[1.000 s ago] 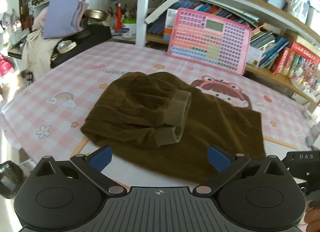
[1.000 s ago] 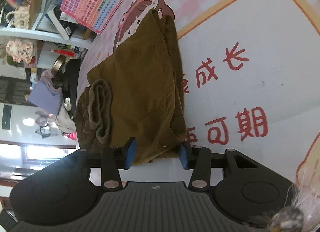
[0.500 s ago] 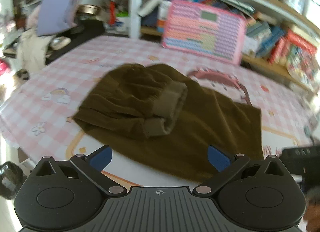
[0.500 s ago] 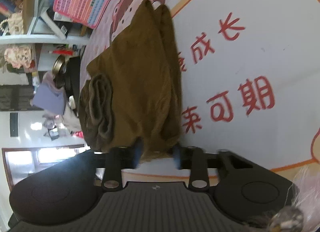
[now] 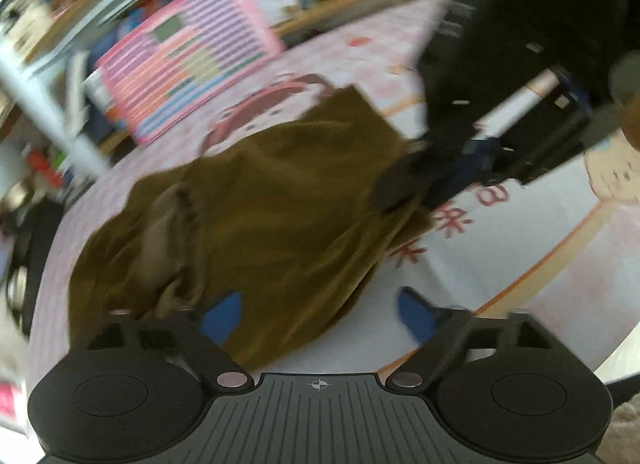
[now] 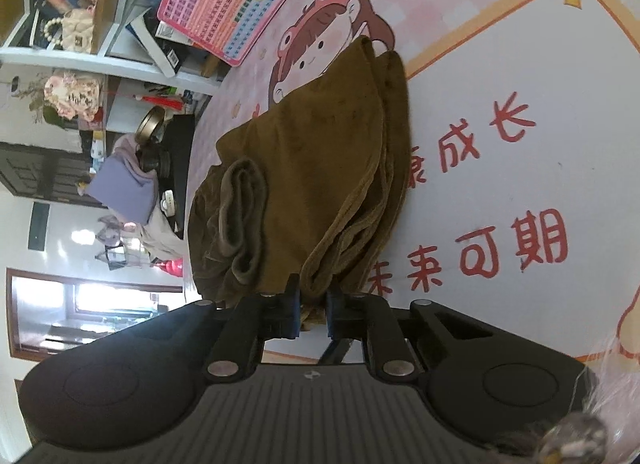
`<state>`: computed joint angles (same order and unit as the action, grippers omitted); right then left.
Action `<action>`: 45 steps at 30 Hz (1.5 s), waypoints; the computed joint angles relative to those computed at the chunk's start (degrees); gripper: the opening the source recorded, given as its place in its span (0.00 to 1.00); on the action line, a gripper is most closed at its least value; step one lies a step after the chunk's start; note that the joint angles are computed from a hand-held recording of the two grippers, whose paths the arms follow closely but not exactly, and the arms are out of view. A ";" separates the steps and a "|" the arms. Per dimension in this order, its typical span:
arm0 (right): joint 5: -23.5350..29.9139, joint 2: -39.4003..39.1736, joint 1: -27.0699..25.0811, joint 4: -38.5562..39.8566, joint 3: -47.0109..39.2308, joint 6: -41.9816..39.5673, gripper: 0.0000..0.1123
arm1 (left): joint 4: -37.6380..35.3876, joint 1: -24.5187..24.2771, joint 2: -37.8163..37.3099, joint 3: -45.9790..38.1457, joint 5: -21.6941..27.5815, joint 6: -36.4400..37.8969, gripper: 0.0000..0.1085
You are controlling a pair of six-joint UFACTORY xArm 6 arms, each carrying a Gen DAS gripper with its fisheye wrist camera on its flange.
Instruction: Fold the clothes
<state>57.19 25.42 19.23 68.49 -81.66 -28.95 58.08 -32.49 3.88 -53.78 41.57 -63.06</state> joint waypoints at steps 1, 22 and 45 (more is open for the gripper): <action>0.06 -0.11 0.04 -0.39 -0.13 -0.42 0.10 | 1.24 -0.44 1.29 -1.29 0.94 0.77 0.45; -1.70 16.25 -0.44 2.04 -19.50 13.99 0.54 | 5.14 1.38 -2.11 0.29 -6.39 -2.71 0.05; -9.19 23.53 11.39 -4.32 -44.08 15.75 0.09 | 33.36 25.08 -28.72 21.98 -36.99 -57.74 0.05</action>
<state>48.00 48.94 30.62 64.17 -125.73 -13.20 91.45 -7.41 -24.84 -31.81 4.58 -120.80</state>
